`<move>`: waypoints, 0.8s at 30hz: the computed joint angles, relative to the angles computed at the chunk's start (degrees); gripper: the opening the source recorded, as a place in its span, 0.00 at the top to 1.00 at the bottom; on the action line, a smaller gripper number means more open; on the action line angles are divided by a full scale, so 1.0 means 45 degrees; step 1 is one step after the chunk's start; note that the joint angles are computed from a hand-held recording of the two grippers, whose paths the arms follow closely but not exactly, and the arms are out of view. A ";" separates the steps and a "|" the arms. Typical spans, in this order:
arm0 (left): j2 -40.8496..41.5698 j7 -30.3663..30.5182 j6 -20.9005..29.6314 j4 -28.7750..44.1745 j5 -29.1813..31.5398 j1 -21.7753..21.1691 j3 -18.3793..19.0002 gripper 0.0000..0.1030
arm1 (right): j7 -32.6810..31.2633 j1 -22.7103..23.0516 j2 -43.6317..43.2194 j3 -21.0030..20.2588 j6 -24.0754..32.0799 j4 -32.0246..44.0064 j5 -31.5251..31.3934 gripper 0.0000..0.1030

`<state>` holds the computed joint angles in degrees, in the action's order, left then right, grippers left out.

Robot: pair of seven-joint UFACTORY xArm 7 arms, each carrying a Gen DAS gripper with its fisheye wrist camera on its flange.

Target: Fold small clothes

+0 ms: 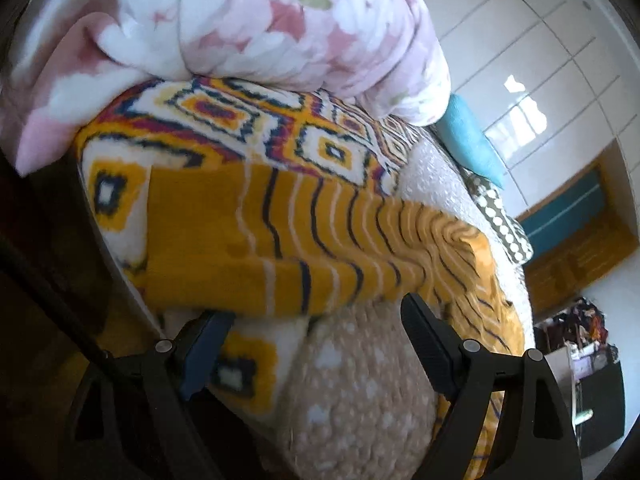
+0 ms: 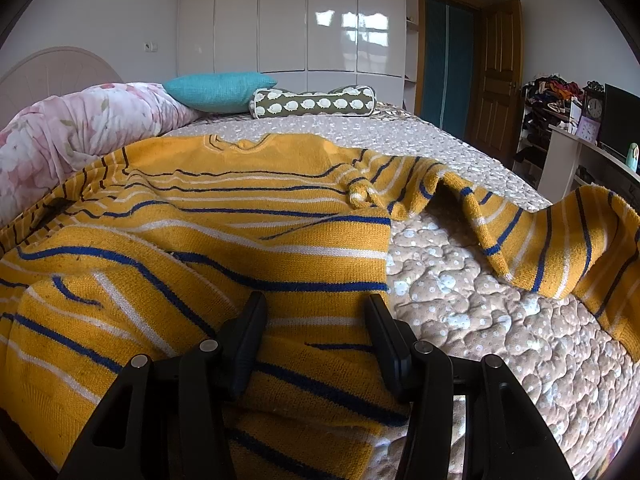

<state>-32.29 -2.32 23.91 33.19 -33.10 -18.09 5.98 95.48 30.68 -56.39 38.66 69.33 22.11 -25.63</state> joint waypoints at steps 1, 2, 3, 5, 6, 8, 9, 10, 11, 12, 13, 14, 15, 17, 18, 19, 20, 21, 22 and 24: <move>0.0325 -0.0263 -0.0019 0.0233 0.0286 0.0255 -0.0206 0.31 | 0.0009 -0.0001 0.0008 0.0016 0.0019 0.0013 -0.0006 0.47; 0.0743 -0.0935 0.0146 0.0575 0.1050 0.0894 -0.0732 0.56 | 0.0009 0.0005 0.0008 0.0016 0.0033 0.0015 -0.0011 0.47; 0.0969 -0.1435 0.0379 0.0800 0.1705 0.1357 -0.1058 0.81 | 0.0012 0.0009 0.0011 0.0013 0.0034 0.0015 -0.0015 0.47; 0.1644 -0.1538 0.0621 0.1444 0.1961 0.1460 -0.0878 0.88 | 0.0028 0.0016 0.0025 0.0011 0.0025 0.0016 -0.0013 0.47; 0.1899 -0.1536 0.0473 0.1729 0.1993 0.1515 -0.0820 0.89 | 0.0036 0.0015 0.0032 0.0013 0.0025 0.0018 -0.0018 0.47; 0.2288 -0.1913 0.0281 0.2340 0.2968 0.2070 -0.1212 0.91 | 0.0048 0.0012 0.0051 0.0014 0.0029 0.0026 -0.0025 0.47; 0.2450 -0.2187 0.0164 0.2658 0.3620 0.2393 -0.1481 0.91 | 0.0045 0.0027 0.0040 0.0014 0.0047 0.0020 -0.0026 0.47; 0.2655 -0.2748 0.0050 0.3089 0.4666 0.2920 -0.1964 0.91 | 0.0077 0.0012 0.0052 0.0030 0.0031 0.0022 -0.0039 0.47; 0.2903 -0.3491 -0.0027 0.3641 0.5955 0.3528 -0.2550 0.92 | 0.0081 0.0017 0.0055 0.0027 0.0033 0.0022 -0.0043 0.47; 0.3048 -0.3967 -0.0034 0.4028 0.6789 0.3796 -0.2836 0.92 | 0.0124 -0.0004 0.0078 0.0081 0.0050 0.0047 -0.0058 0.47; 0.3398 -0.4429 0.0044 0.4751 0.7684 0.4039 -0.3145 0.92 | 0.0167 -0.0033 0.0108 0.0133 0.0074 0.0078 -0.0084 0.47; 0.3560 -0.4742 0.0159 0.5174 0.8189 0.4038 -0.3256 0.92 | 0.0205 -0.0042 0.0124 0.0168 0.0090 0.0088 -0.0106 0.47; 0.3777 -0.5104 0.0279 0.5739 0.8800 0.4036 -0.3455 0.92 | 0.0232 -0.0037 0.0128 0.0184 0.0106 0.0089 -0.0128 0.47; 0.4076 -0.5377 0.0397 0.6542 0.9455 0.3701 -0.3600 0.92 | 0.0282 -0.0014 0.0116 0.0173 0.0082 0.0070 -0.0166 0.47; 0.4277 -0.5175 0.0463 0.7029 0.9398 0.3285 -0.3594 0.92 | 0.0288 0.0024 0.0079 0.0140 0.0061 0.0044 -0.0171 0.47; 0.4400 -0.4933 0.0557 0.7380 0.9216 0.2837 -0.3589 0.92 | 0.0232 0.0085 0.0023 0.0029 0.0037 0.0027 -0.0143 0.46; 0.4478 -0.4677 0.0677 0.7683 0.9006 0.2427 -0.3579 0.93 | 0.0094 0.0121 -0.0006 -0.0145 0.0069 0.0075 -0.0071 0.46; 0.4721 -0.4363 0.0770 0.8111 0.8780 0.2004 -0.3616 0.93 | -0.0196 0.0155 -0.0029 -0.0448 0.0180 0.0226 0.0072 0.46; 0.5035 -0.4038 0.0871 0.8614 0.8563 0.1533 -0.3747 0.93 | -0.0446 0.0212 -0.0201 -0.0759 0.0240 0.0353 0.0237 0.46; 0.5764 -0.3585 0.1037 0.9579 0.8245 0.0665 -0.4074 0.93 | -0.0432 0.0370 -0.1171 -0.0922 0.0004 0.0200 0.0401 0.46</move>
